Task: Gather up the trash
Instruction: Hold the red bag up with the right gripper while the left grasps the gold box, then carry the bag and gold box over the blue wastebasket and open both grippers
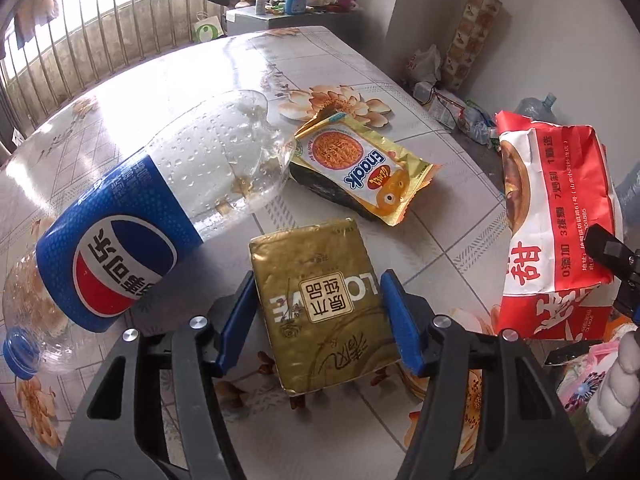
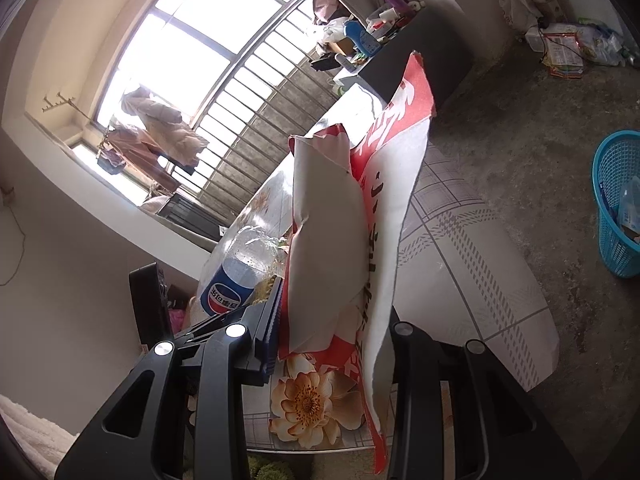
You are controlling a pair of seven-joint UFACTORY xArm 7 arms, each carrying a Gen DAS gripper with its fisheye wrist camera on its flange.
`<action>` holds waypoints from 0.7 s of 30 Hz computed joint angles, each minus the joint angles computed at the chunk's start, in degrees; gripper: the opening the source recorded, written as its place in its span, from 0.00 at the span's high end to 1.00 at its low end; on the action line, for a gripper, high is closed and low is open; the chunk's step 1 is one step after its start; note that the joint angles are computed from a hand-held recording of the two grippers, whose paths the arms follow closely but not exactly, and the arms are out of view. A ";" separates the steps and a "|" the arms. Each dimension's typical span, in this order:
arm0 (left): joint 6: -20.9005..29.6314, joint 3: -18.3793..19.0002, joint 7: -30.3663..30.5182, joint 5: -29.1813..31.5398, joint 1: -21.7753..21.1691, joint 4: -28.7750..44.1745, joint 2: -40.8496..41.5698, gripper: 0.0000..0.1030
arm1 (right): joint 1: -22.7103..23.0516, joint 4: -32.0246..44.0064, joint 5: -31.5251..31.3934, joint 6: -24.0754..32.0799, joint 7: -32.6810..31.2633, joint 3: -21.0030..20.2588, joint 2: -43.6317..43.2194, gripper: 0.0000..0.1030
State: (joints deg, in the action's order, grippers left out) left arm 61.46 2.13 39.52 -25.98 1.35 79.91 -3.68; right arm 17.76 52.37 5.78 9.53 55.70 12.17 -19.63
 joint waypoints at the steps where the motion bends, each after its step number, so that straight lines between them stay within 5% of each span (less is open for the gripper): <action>1: 0.63 0.25 0.38 -0.03 0.22 0.09 -0.20 0.44 | -0.33 -0.19 -0.24 -0.17 0.33 0.26 -0.26 0.68; 21: 8.01 2.45 3.98 -9.89 -2.00 3.31 -7.49 0.45 | -7.85 -6.89 -4.55 -4.96 4.90 5.17 -11.72 0.68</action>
